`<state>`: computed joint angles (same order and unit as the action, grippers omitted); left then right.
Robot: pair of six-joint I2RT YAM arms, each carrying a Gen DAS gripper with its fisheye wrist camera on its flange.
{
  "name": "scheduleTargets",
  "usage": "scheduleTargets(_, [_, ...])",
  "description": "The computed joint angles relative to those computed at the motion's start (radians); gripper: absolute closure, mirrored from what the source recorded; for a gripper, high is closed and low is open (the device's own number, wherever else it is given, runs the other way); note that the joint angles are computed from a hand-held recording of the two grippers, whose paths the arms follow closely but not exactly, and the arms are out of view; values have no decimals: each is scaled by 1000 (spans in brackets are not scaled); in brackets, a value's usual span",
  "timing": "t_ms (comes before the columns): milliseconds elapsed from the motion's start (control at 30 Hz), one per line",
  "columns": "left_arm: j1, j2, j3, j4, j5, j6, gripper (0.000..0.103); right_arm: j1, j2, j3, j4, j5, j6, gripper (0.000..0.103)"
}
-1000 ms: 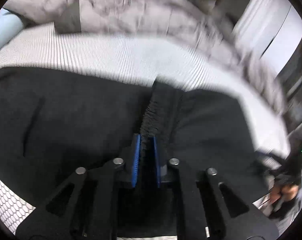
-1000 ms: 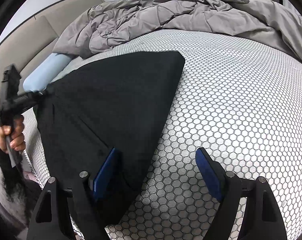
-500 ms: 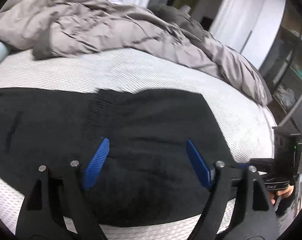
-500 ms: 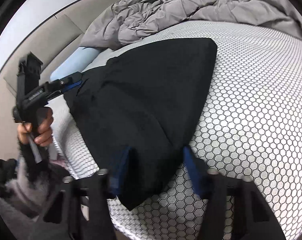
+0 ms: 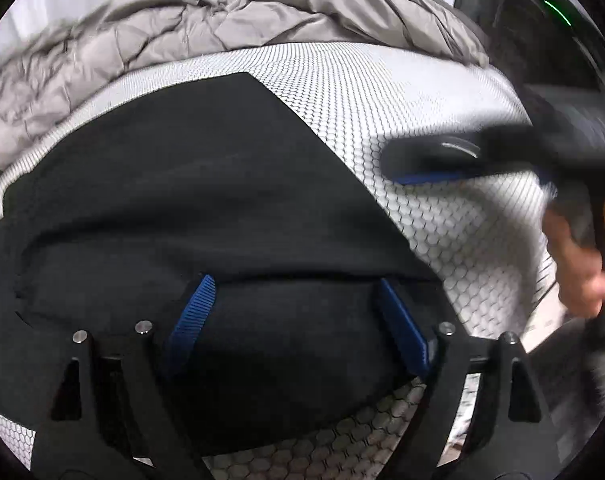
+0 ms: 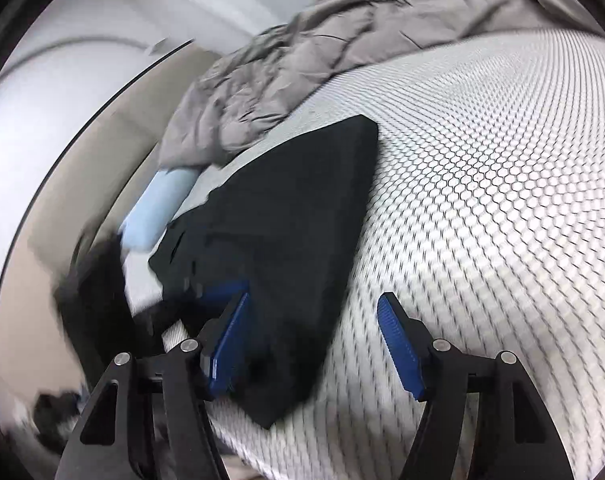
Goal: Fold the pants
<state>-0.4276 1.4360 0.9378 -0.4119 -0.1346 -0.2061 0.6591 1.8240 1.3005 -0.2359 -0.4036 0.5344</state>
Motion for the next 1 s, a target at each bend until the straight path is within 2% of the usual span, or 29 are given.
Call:
scheduleTargets(33, [-14, -3, -14, 18, -11, -3, 21, 2, 63, 65, -25, -16, 2, 38])
scheduleTargets(67, [-13, -4, -17, 20, 5, -9, 21, 3, 144, 153, -59, -38, 4, 49])
scheduleTargets(100, [-10, -7, -22, 20, 21, -16, 21, 4, 205, 230, -105, -47, -2, 67])
scheduleTargets(167, [8, -27, -41, 15, 63, -10, 21, 5, 303, 376, -173, -20, -20, 86])
scheduleTargets(200, [5, -29, -46, 17, 64, -8, 21, 3, 315, 401, -169, 4, -13, 92])
scheduleTargets(267, [20, -21, -46, 14, 65, 15, 21, -4, 290, 365, -46, 59, 24, 92])
scheduleTargets(333, [23, -21, -55, 23, 69, 28, 20, -8, 327, 442, -85, 113, 41, 92])
scheduleTargets(367, [26, -28, -62, 24, 78, 27, 20, -18, 359, 485, -107, 90, 68, 90])
scheduleTargets(433, [35, -41, -71, 25, 100, 33, 20, -35, 395, 532, -148, 65, 111, 80])
scheduleTargets(467, [56, -64, -83, 19, 121, 48, 20, -43, 399, 533, -159, 49, 138, 72])
scheduleTargets(500, [65, -82, -95, 23, 140, 49, 20, -46, 394, 521, -157, 36, 155, 63])
scheduleTargets(633, [108, -153, -125, -3, 204, 54, 20, -61, 306, 376, -118, -87, 105, 61])
scheduleTargets(700, [160, -186, -129, -21, 252, 66, 20, -48, 240, 258, -58, -138, 82, 55])
scheduleTargets(767, [222, -207, -112, -58, 288, 74, 20, -24, 228, 204, 13, -137, 99, 55])
scheduleTargets(833, [263, -206, -97, -67, 303, 66, 20, 2, 240, 220, 12, -76, 83, 80])
scheduleTargets(867, [285, -202, -90, -69, 311, 69, 20, 12, 250, 254, -11, -49, 50, 95])
scheduleTargets(933, [324, -215, -89, -75, 313, 70, 20, 18, 237, 279, 27, 3, 16, 95])
scheduleTargets(967, [352, -224, -92, -77, 313, 79, 20, 22, 236, 323, -27, 60, -18, 95])
scheduleTargets(1000, [386, -210, -81, -72, 320, 97, 20, 29, 245, 371, -103, 134, -52, 86])
